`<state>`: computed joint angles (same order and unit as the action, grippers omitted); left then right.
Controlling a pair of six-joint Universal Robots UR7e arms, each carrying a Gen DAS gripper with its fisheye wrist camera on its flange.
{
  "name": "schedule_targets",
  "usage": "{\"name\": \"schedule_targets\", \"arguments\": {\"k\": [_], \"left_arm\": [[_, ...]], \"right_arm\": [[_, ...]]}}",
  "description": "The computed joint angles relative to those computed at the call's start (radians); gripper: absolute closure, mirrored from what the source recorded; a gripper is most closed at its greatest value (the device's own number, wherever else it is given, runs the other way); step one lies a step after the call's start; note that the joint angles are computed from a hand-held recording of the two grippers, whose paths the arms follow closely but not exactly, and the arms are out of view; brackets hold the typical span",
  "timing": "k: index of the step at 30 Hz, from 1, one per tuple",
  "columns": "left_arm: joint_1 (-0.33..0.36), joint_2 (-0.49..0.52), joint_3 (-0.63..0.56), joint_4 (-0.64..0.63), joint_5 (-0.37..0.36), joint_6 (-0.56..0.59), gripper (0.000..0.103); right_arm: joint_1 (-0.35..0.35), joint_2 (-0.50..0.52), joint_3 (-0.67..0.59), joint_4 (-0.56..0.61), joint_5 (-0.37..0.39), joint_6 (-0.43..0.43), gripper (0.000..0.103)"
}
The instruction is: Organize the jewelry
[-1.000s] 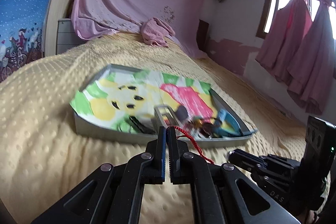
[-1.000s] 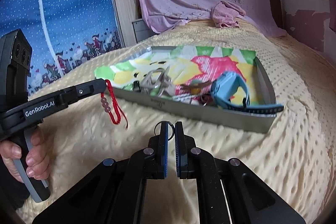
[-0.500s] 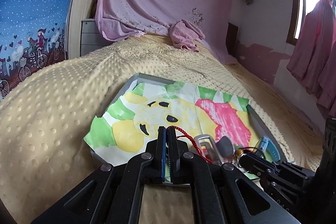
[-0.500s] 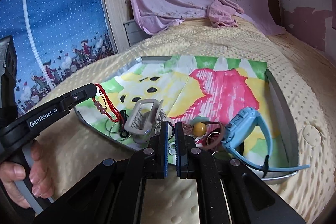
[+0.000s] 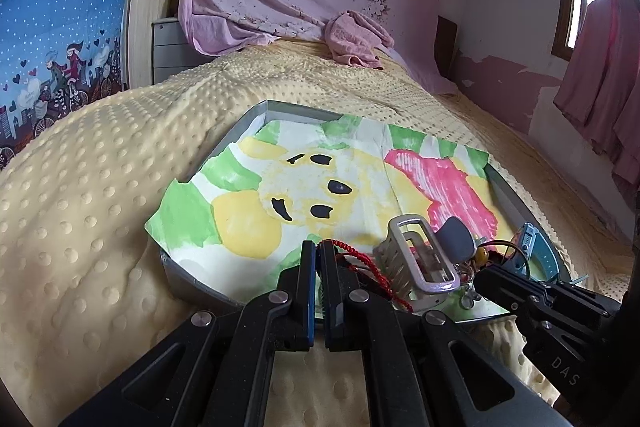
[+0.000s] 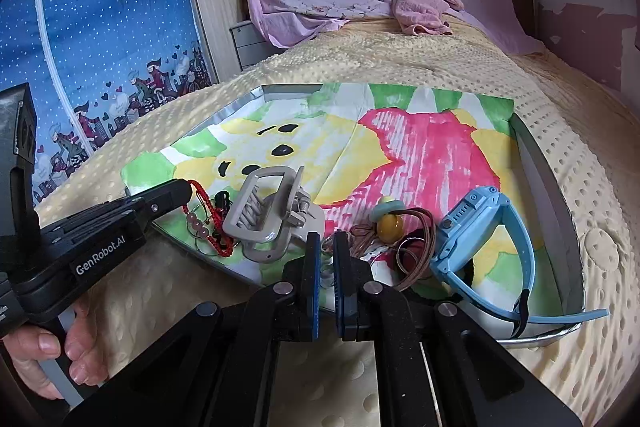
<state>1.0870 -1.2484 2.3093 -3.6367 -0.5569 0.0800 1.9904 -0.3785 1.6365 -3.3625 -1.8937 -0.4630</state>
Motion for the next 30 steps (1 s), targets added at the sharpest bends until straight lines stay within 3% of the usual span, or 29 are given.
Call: {"name": "schedule_targets", "arguments": {"k": [13,15,16,19,21,26,27,30], "left_arm": [[-0.004,-0.008,0.024,-0.029,-0.015,-0.002,0.097],[-0.012,-0.016,0.032,-0.027,-0.019,-0.004,0.092],[-0.018,-0.018,0.037,-0.032,-0.019,-0.001,0.083],[-0.042,-0.007,0.05,-0.1,0.007,0.041,0.039],[-0.059,0.008,0.057,-0.168,0.028,0.081,0.037],[-0.076,-0.007,0.08,-0.169,0.034,0.064,0.036],[-0.081,-0.006,0.086,-0.186,0.036,0.072,0.034],[-0.104,0.002,0.108,-0.268,0.041,0.111,0.017]], "right_arm": [[-0.006,-0.021,0.065,-0.109,0.025,-0.014,0.097],[-0.007,-0.027,0.08,-0.135,0.029,-0.015,0.097],[-0.008,-0.032,0.087,-0.146,0.033,-0.015,0.097],[-0.011,-0.044,0.111,-0.181,0.036,-0.015,0.097],[-0.013,-0.052,0.126,-0.202,0.036,-0.013,0.097],[-0.024,-0.078,0.177,-0.284,0.048,-0.004,0.096],[-0.026,-0.081,0.187,-0.303,0.052,-0.004,0.09],[-0.038,-0.093,0.228,-0.388,0.076,0.009,0.051]]}}
